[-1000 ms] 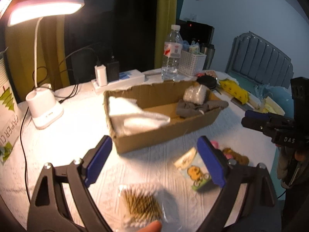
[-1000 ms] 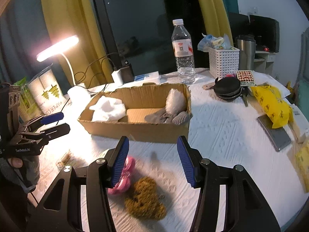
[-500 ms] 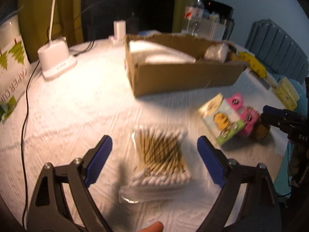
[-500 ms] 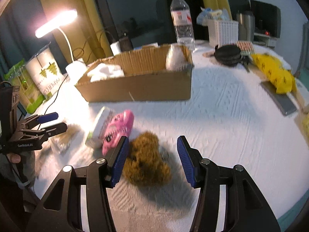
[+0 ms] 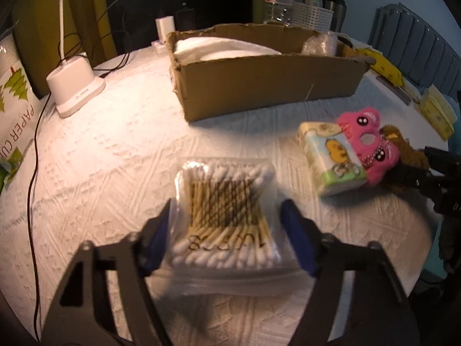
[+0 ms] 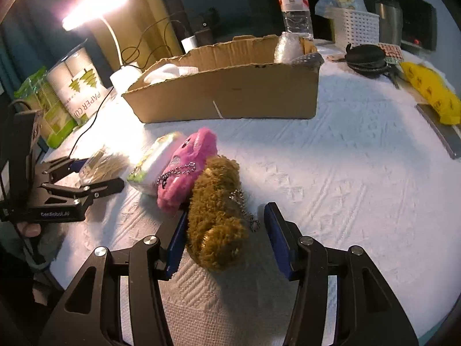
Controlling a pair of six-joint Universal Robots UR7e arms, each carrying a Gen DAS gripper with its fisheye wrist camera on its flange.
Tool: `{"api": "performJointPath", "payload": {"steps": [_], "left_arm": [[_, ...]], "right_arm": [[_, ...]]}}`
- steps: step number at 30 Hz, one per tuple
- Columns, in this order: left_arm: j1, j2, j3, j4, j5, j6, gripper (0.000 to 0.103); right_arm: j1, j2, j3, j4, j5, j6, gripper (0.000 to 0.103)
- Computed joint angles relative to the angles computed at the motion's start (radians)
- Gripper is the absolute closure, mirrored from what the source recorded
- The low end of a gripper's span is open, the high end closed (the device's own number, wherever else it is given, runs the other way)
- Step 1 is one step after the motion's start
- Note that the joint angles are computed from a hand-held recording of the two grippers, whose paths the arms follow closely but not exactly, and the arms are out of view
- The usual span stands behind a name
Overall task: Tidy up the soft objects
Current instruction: 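Grasp the cotton swab pack with the left gripper while the right gripper grasps the brown teddy bear, then carry the swab pack with the left gripper while the right gripper carries the teddy bear toward the box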
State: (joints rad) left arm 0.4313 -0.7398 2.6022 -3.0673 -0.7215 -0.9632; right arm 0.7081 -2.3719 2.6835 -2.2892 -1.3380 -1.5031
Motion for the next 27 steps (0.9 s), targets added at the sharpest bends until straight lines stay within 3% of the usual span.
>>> {"api": "performJointPath", "payload": {"steps": [1, 2, 4, 19, 27], "left_arm": [[-0.002, -0.006, 0.002, 0.005, -0.001, 0.0, 0.044], [-0.001, -0.01, 0.002, 0.004, -0.003, 0.007, 0.046], [-0.007, -0.013, -0.004, 0.023, -0.005, 0.008, 0.05], [-0.06, -0.052, -0.085, 0.048, 0.035, 0.048, 0.052], [-0.04, -0.073, -0.142, 0.06, 0.068, 0.115, 0.052]], "right_arm": [[0.0, 0.006, -0.005, 0.006, 0.001, 0.0, 0.05], [-0.003, 0.009, -0.01, 0.015, 0.006, -0.004, 0.059], [-0.011, 0.008, -0.024, 0.05, 0.02, -0.016, 0.066], [-0.065, 0.019, -0.128, 0.111, 0.158, -0.036, 0.068], [-0.029, 0.07, -0.182, 0.101, 0.191, 0.008, 0.068]]}}
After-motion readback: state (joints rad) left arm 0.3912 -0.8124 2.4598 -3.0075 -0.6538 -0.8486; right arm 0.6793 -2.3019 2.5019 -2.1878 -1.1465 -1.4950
